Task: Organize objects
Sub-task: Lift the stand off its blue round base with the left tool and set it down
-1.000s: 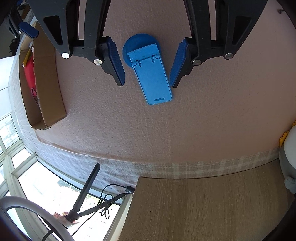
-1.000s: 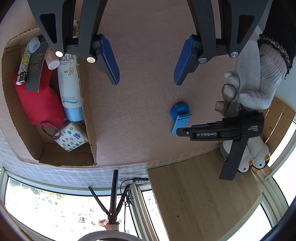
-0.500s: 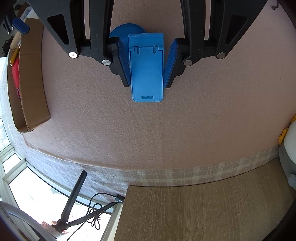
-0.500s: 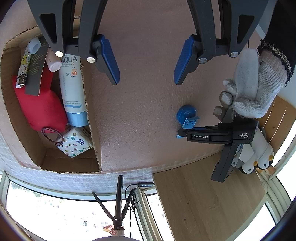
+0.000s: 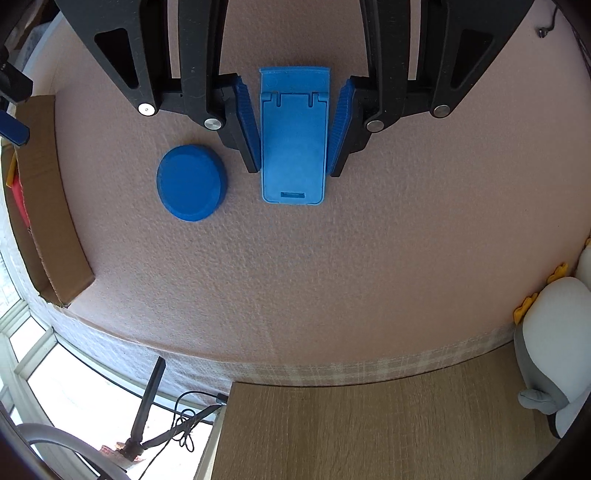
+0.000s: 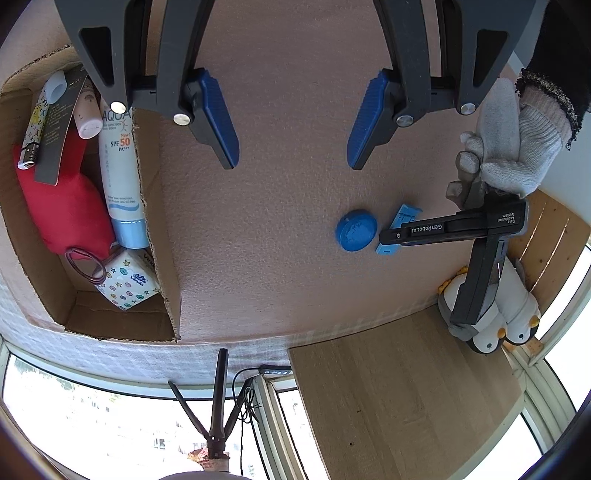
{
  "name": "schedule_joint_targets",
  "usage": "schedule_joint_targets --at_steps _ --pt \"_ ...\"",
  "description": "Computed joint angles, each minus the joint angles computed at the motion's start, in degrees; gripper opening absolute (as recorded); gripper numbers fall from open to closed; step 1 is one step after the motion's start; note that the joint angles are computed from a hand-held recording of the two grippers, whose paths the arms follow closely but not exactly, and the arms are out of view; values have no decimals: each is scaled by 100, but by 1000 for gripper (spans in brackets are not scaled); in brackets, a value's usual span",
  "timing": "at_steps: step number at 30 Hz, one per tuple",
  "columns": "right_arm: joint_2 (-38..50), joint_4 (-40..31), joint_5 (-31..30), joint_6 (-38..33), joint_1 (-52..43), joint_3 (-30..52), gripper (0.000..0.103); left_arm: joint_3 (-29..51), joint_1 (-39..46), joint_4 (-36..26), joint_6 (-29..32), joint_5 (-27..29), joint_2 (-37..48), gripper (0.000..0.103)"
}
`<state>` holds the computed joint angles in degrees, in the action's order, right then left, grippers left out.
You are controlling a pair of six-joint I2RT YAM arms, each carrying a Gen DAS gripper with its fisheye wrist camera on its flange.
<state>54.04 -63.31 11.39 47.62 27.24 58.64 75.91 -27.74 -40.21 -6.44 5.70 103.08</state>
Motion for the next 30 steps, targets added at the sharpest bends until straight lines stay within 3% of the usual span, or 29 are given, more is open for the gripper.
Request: schedule_joint_targets --at_steps 10,13,17,24,30 --pt "121 150 -49 30 171 -30 57 -2075 -239 448 -844 537 -1898 39" --pt "102 174 -85 63 238 -80 57 -2350 -462 393 -1049 706 -2248 39" --pt "75 190 -116 134 354 -158 57 -2658 -835 450 -1317 844 -2624 51" --pt "136 303 -497 128 369 -315 57 -2989 -1161 505 -1436 1210 -3024 51" --pt "543 468 -729 28 621 -367 58 -3084 -957 245 -1254 980 -3280 51"
